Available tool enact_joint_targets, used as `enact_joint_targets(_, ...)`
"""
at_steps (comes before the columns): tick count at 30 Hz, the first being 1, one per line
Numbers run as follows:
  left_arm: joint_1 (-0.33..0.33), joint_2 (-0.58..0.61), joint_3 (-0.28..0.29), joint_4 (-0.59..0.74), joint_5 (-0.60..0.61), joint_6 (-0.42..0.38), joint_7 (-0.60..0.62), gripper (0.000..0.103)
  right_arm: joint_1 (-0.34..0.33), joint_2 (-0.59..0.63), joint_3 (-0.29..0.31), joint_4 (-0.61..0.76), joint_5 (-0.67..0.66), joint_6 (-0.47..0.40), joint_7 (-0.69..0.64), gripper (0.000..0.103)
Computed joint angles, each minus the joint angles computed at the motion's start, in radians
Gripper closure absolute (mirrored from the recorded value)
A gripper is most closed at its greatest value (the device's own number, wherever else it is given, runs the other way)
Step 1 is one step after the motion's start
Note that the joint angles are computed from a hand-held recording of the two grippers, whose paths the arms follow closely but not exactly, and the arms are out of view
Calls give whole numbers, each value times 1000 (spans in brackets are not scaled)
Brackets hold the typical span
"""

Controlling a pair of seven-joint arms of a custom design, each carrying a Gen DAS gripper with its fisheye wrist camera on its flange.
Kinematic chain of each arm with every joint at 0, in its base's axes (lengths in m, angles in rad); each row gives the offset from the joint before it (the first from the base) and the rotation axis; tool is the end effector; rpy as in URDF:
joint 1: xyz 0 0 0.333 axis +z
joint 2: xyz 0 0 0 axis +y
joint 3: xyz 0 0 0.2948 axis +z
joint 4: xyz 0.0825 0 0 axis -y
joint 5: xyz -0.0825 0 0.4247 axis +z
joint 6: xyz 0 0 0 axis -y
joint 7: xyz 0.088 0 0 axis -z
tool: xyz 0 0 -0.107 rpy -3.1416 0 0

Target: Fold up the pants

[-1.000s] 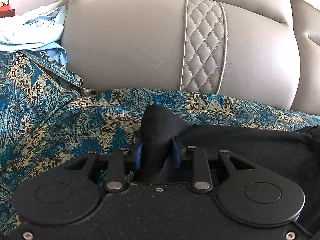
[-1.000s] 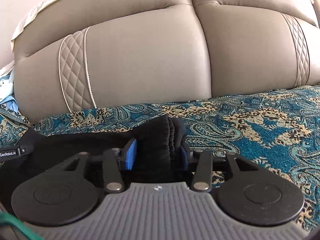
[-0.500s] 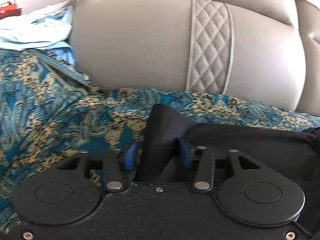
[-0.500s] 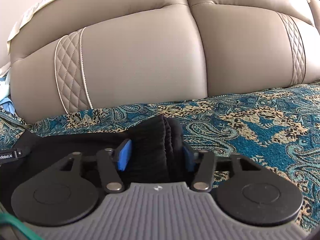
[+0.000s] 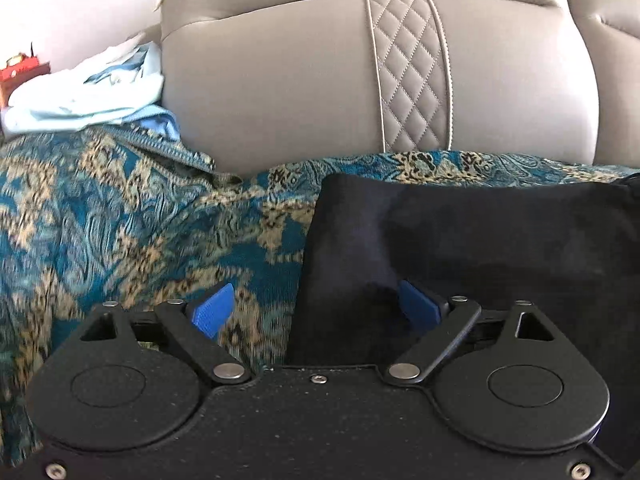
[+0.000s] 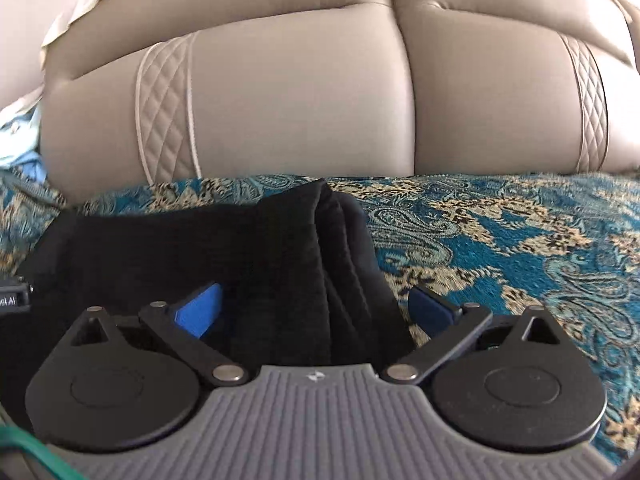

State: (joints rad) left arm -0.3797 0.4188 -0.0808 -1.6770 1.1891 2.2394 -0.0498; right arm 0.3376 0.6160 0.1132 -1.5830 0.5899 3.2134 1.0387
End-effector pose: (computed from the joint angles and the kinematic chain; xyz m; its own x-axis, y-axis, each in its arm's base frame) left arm 0.6556 -0.2886 0.3499 0.4888 -0.8620 -0.1340 -0.5683 -0.1981 -0.7986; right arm 0.7111 0.2667 0.3471 0.3562 -0.9299 -0.0915 -0.5310 -0.1209 -0.8387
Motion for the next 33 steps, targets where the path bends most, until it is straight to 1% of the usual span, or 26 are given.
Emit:
enact_joint_targets(1, -1, -15, -1, -22, 4, 12, -25, 12, -25, -10, 27, -17, 1, 8, -17, 0)
enact_joint_targets(2, -1, -35, -3, -52, 9, 29, -57, 12, -71, -20, 77, -36, 7, 20, -41, 0)
enact_joint_targets(3, -2, -53, -6, -80, 20, 43, -90, 11, -133, -29, 145, -57, 17, 33, -71, 0)
enact_joint_targets(5, -5, -88, -14, -133, 50, 60, -158, 11, -202, -45, 217, -92, 25, 51, -112, 0)
enact_joint_targets(9, -11, -136, -42, -202, 90, 44, -246, 11, -234, -81, 255, -162, 23, 89, -147, 0)
enact_joint_targets(11, -11, -157, -58, -230, 95, 37, -280, 11, -302, -89, 330, -198, 4, 114, -163, 0)
enact_joint_targets(13, -10, -178, -70, -258, 106, 36, -321, 10, -388, -99, 418, -247, -34, 143, -160, 0)
enact_joint_targets(16, -3, -212, -89, -302, 107, 58, -362, 8, -508, -105, 534, -313, -112, 181, -124, 0)
enact_joint_targets(20, -8, -241, -114, -336, 117, 32, -357, 8, -731, -93, 737, -418, -258, 228, -48, 0)
enact_joint_targets(23, -11, -255, -129, -348, 112, 11, -327, 8, -834, -80, 818, -475, -356, 268, -1, 0)
enact_joint_targets(24, -12, -260, -133, -351, 111, 4, -319, 8, -863, -79, 837, -495, -386, 283, 14, 0)
enact_joint_targets(25, -14, -264, -137, -353, 108, -3, -311, 8, -873, -86, 841, -511, -403, 298, 28, 0)
enact_joint_targets(27, -17, -268, -144, -354, 101, -18, -298, 9, -864, -104, 823, -535, -423, 343, 47, 0)
enact_joint_targets(29, -21, -272, -150, -356, 101, -30, -291, 9, -837, -118, 793, -541, -431, 372, 60, 0)
enact_joint_targets(31, -24, -271, -153, -355, 107, -40, -286, 9, -783, -136, 742, -532, -425, 379, 55, 0)
enact_joint_targets(33, -25, -265, -153, -351, 111, -44, -275, 8, -677, -156, 645, -497, -374, 358, 17, 0)
